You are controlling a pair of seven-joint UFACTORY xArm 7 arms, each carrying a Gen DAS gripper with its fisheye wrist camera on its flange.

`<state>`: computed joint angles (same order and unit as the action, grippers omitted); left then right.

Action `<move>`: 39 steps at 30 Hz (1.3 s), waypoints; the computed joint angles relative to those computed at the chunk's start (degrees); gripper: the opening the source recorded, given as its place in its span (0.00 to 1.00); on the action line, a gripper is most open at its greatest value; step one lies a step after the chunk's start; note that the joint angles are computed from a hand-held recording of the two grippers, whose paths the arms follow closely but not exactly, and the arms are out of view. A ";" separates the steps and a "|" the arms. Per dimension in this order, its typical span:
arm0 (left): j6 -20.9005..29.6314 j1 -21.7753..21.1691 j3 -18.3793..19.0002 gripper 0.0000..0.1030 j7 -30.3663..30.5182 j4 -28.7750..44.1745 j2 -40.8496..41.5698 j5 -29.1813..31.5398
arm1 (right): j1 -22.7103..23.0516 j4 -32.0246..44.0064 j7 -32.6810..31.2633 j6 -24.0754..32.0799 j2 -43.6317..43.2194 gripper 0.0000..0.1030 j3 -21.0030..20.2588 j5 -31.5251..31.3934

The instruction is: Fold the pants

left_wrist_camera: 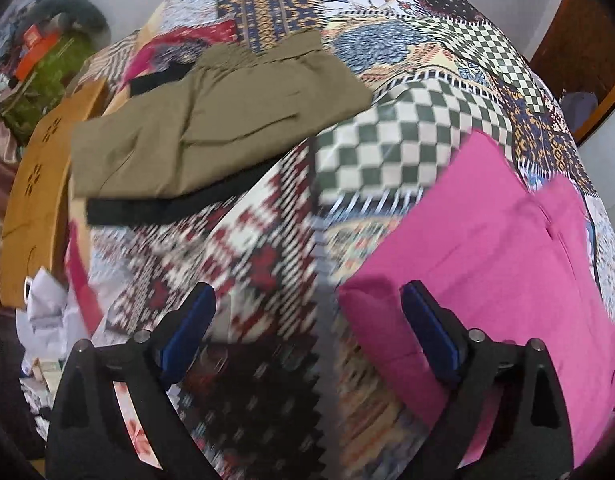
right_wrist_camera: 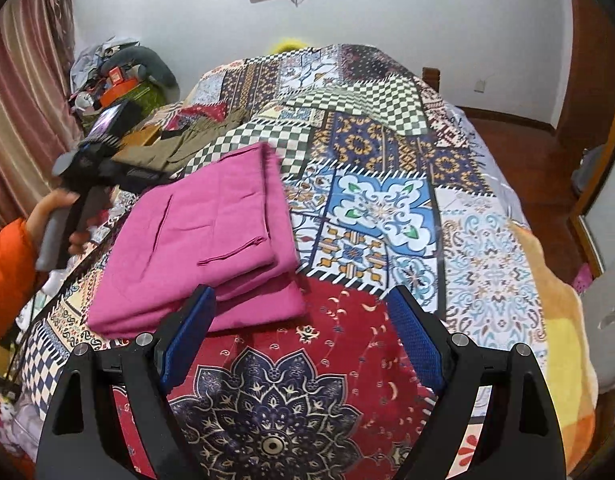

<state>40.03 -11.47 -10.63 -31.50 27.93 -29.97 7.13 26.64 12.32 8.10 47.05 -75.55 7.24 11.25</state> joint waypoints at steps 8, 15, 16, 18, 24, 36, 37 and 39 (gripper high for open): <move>9.07 -4.07 -2.35 0.93 -1.35 -8.43 -18.76 -2.24 | 0.58 0.23 0.52 -0.26 -1.20 0.83 -0.04 1.01; 13.29 -9.86 -3.97 0.85 -1.83 -11.12 -29.42 -5.10 | 4.08 -0.28 1.35 -4.26 3.18 0.83 -0.43 4.17; 13.18 -10.03 -4.18 0.82 -2.13 -10.86 -30.08 -5.28 | 4.23 -0.21 1.63 -4.92 4.51 0.82 -0.29 4.40; 12.07 -10.35 -3.88 0.70 -2.38 -10.22 -31.54 -5.92 | 4.46 -0.34 2.32 -5.61 5.23 0.75 0.09 4.48; 5.09 -12.80 -2.19 0.29 0.36 -9.78 -30.34 -8.71 | 4.92 0.38 2.59 -8.13 8.45 0.45 -1.55 5.27; 8.43 -13.50 -3.73 0.24 -0.71 -14.38 -31.32 -8.44 | 6.30 -0.32 -1.99 -5.49 9.72 0.29 -2.65 4.62; 9.20 -13.22 -3.96 0.24 -0.83 -14.40 -31.53 -8.02 | 6.15 -0.24 -2.14 -5.16 9.60 0.29 -2.66 4.70; 11.17 -12.81 -3.29 0.25 -0.54 -14.87 -32.85 -7.54 | 5.79 -0.15 -2.22 -4.49 9.15 0.29 -2.48 4.83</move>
